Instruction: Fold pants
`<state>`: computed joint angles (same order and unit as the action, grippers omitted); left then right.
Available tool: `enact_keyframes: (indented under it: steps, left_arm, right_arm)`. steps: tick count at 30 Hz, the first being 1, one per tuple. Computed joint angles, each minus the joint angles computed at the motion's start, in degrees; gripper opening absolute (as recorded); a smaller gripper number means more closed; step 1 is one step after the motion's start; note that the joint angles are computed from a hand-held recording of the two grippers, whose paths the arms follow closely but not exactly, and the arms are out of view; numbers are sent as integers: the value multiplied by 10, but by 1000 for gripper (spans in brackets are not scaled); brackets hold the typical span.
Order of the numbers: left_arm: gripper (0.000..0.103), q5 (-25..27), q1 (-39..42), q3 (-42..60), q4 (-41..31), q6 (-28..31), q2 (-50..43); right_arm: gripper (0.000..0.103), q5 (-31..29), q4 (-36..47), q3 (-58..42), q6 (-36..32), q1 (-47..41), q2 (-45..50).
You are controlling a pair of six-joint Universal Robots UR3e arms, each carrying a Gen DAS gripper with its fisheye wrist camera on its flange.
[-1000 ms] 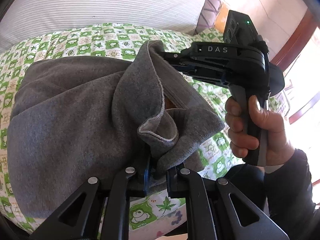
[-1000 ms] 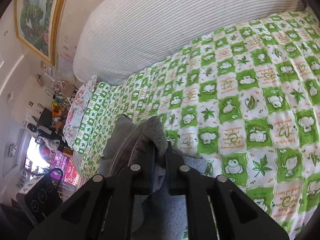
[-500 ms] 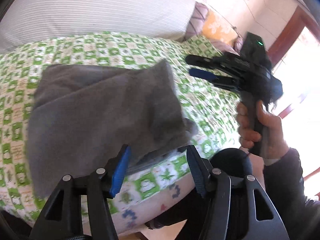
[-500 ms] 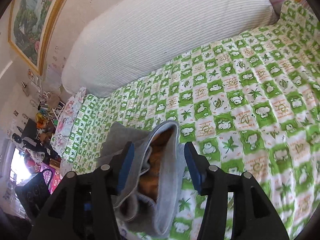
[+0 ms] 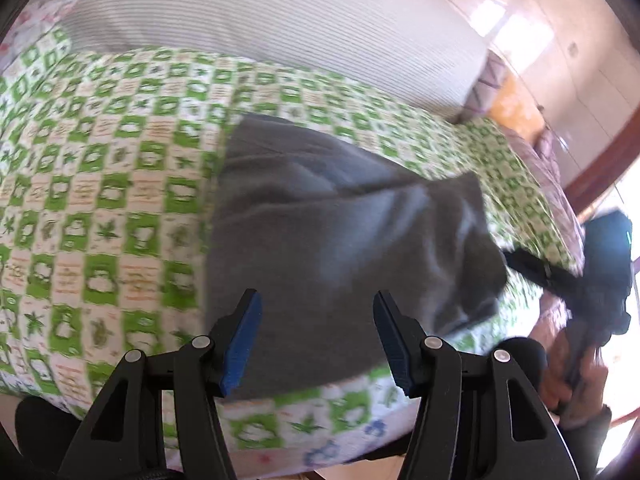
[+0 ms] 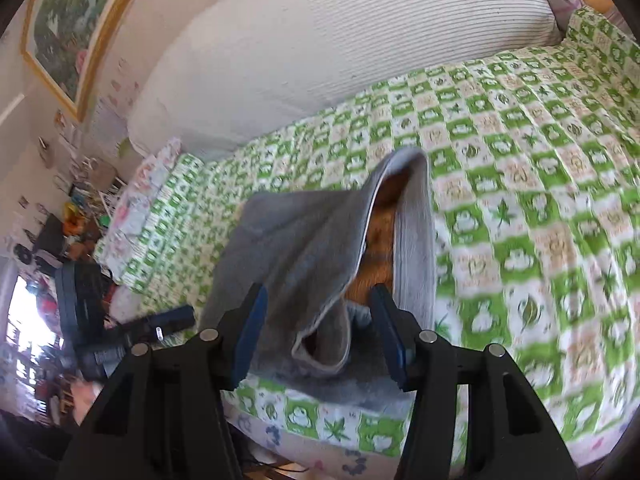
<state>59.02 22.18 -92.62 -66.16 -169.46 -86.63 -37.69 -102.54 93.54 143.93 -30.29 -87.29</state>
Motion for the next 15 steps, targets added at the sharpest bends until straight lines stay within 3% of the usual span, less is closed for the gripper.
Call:
enact_keyframes:
  steps: [10,15]
  left_arm:
    - [60,7,-1,97,-47,49,-65]
    - [64,34,-9,26,-29,85,-24]
  right_arm:
    - [55,-61,-146,93,62,39,-51]
    - [55,-95,-190,111,74,58,-55]
